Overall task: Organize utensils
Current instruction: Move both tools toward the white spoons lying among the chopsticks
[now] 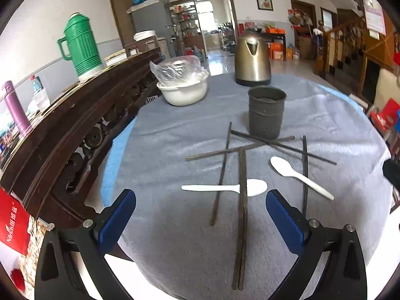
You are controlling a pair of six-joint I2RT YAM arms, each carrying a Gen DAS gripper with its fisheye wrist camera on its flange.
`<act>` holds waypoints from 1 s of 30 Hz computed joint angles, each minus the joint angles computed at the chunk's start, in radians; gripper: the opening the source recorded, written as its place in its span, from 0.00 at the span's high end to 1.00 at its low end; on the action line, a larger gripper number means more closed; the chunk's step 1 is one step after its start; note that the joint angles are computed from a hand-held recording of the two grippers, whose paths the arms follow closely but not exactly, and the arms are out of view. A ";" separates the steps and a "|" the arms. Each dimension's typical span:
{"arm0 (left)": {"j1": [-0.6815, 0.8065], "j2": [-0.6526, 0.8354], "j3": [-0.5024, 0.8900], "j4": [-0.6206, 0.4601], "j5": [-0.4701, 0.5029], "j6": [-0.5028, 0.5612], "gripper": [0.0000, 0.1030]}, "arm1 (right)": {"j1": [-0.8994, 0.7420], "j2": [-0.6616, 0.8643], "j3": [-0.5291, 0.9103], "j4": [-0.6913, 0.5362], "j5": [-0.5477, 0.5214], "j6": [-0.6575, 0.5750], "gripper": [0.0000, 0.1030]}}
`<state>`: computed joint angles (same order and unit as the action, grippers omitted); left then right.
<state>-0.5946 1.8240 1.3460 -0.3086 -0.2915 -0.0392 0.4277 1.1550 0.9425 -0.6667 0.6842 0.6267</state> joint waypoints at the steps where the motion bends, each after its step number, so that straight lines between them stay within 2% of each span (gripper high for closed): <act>1: -0.004 0.009 0.008 -0.008 -0.002 0.004 0.00 | -0.007 0.000 -0.003 0.001 -0.007 0.001 0.00; 18: -0.056 0.143 0.126 -0.092 -0.045 0.024 0.00 | -0.144 -0.007 -0.077 0.078 -0.126 -0.034 0.00; 30: -0.068 0.173 0.147 -0.110 -0.054 0.028 0.00 | -0.184 0.006 -0.106 0.123 -0.180 -0.045 0.00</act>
